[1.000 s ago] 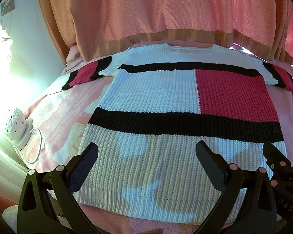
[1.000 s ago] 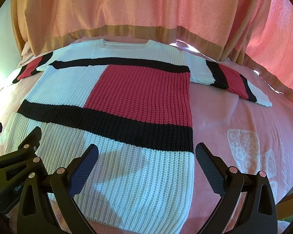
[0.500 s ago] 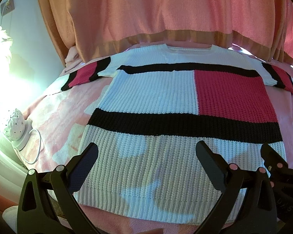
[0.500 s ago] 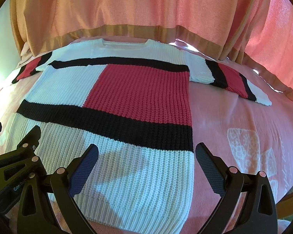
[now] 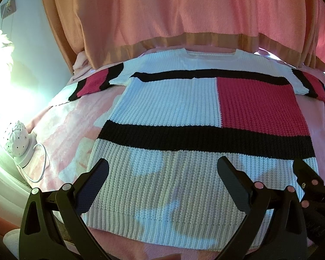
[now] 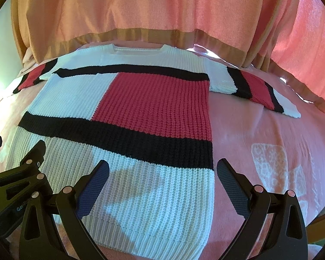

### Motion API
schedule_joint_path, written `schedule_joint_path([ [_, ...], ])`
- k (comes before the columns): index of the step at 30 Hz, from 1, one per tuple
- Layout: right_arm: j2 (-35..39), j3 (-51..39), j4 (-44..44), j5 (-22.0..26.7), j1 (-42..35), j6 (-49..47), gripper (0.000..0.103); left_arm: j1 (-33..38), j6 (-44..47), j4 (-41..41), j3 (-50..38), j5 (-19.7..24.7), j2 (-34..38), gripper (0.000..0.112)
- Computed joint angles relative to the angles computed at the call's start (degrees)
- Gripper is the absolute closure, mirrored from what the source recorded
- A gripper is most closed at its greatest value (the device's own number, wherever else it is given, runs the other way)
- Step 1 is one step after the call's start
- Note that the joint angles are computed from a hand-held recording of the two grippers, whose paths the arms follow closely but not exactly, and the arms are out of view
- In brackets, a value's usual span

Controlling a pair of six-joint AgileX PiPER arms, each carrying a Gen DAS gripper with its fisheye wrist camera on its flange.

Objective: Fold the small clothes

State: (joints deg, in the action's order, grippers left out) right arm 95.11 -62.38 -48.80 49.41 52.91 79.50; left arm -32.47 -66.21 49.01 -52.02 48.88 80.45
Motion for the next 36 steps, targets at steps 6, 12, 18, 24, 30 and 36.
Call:
schedule_joint_path([
  [6, -0.94, 0.34, 0.5, -0.18, -1.39, -0.91, 0.005, 0.49, 0.89, -0.69, -0.6, -0.05, 0.36, 0.014],
  [12, -5.81, -2.01, 4.4, -0.84, -11.84, -12.49, 0.005, 3.49, 13.25, -5.35, -7.31, -1.24, 0.75, 0.014],
  [18, -1.62, -14.98, 14.6, -4.38, -40.97, -38.05, 0.005, 12.14, 30.84, -17.23, -22.62, -4.54, 7.61, 0.014],
  [24, 16.61, -30.16, 35.32, -8.68, -66.95, -52.14, 0.011, 15.06, 30.64, -18.52, -27.54, -9.46, 15.8, 0.014],
  [30, 28.95, -39.01, 44.4, -9.95, -75.03, -56.84, 0.033, 16.63, 35.27, -22.38, -31.39, -7.92, 21.02, 0.014],
  [36, 22.89, -35.3, 60.66, -17.4, -75.48, -71.88, 0.097, 18.54, 37.45, -24.36, -33.1, -7.1, 22.31, 0.014],
])
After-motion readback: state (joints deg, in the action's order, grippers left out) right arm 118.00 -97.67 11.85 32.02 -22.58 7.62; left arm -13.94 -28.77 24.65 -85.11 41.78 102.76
